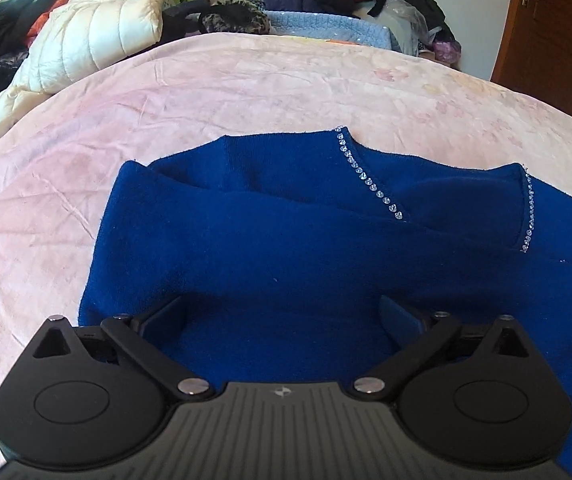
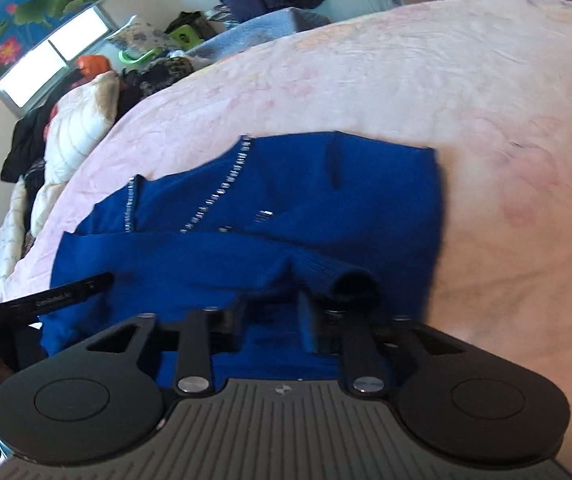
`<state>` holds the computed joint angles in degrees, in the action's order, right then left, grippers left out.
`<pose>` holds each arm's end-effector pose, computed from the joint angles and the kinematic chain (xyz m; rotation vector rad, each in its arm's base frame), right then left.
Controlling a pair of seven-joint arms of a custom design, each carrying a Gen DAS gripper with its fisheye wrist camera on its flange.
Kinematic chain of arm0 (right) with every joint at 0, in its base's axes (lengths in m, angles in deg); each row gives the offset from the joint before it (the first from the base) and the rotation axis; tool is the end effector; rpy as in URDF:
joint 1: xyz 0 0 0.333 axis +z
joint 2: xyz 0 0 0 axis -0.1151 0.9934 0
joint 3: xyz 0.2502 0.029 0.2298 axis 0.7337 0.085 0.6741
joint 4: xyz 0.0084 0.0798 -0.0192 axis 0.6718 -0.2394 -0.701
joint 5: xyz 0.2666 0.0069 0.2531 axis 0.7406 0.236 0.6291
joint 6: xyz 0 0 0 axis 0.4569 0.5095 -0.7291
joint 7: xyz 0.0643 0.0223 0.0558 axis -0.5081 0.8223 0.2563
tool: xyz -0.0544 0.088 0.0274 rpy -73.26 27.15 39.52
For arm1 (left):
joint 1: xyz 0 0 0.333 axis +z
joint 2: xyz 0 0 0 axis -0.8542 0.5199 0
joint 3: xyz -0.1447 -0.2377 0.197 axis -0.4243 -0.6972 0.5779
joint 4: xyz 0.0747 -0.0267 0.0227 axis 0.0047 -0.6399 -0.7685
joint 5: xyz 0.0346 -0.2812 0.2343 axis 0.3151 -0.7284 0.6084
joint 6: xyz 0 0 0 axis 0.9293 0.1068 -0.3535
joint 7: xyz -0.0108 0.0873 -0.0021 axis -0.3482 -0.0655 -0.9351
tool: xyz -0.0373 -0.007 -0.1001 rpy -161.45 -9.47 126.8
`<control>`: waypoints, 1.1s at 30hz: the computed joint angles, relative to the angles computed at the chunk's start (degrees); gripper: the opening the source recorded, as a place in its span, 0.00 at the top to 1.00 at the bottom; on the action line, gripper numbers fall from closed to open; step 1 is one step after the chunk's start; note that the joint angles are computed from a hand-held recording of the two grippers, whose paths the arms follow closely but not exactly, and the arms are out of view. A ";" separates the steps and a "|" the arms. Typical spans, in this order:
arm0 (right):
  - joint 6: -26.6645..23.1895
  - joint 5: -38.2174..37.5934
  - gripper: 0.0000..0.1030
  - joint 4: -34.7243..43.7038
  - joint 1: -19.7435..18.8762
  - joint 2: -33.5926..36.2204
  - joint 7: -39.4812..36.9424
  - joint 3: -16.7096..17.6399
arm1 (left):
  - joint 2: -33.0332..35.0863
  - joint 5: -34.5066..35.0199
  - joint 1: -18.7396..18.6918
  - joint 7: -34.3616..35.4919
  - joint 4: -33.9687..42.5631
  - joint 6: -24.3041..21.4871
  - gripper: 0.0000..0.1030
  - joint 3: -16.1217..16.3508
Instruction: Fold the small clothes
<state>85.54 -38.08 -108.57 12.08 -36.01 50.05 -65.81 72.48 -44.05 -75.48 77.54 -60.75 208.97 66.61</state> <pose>0.5670 0.2424 0.4744 -1.4729 1.8451 -0.2043 0.6122 -0.2489 0.4727 -1.7556 1.8700 -0.6882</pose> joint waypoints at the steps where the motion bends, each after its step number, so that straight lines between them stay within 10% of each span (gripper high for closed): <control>1: 0.35 0.72 0.95 -1.19 -0.41 -0.57 0.03 0.15 | 0.03 0.46 0.00 0.01 -0.17 0.58 0.00 0.18; 4: -0.64 6.80 0.99 -2.16 -3.43 -1.54 -2.70 3.24 | -0.26 -0.74 0.25 1.78 0.51 -1.30 0.00 -0.43; 8: -0.25 -13.07 0.58 -1.70 5.58 -3.52 13.26 -7.03 | -3.18 10.09 -2.37 -7.93 -1.26 -0.01 0.00 2.83; 11: 1.61 -10.53 0.41 0.76 2.10 -2.16 8.21 -2.40 | -1.34 11.60 -1.38 -6.44 1.82 -2.21 0.00 1.15; 17: -14.31 -19.79 0.41 10.52 7.38 3.34 7.39 -7.24 | 4.07 6.59 0.47 -2.07 6.96 -3.31 0.00 0.63; 23: -15.46 -31.61 0.37 7.14 7.39 1.00 5.02 -5.50 | 5.45 1.50 0.95 0.99 7.12 1.11 0.00 2.18; 29: -8.45 -21.62 0.36 7.52 3.09 -0.13 1.46 -3.23 | 0.53 1.77 1.81 1.52 2.78 8.53 0.00 2.77; 33: -8.76 -18.35 0.30 17.23 0.26 5.70 -6.83 -2.21 | 6.19 0.52 1.89 11.20 14.16 2.91 0.00 1.44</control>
<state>76.78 -56.42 -91.34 12.34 -30.32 43.22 -68.02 78.67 -43.53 -73.59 88.73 -46.58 211.88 68.05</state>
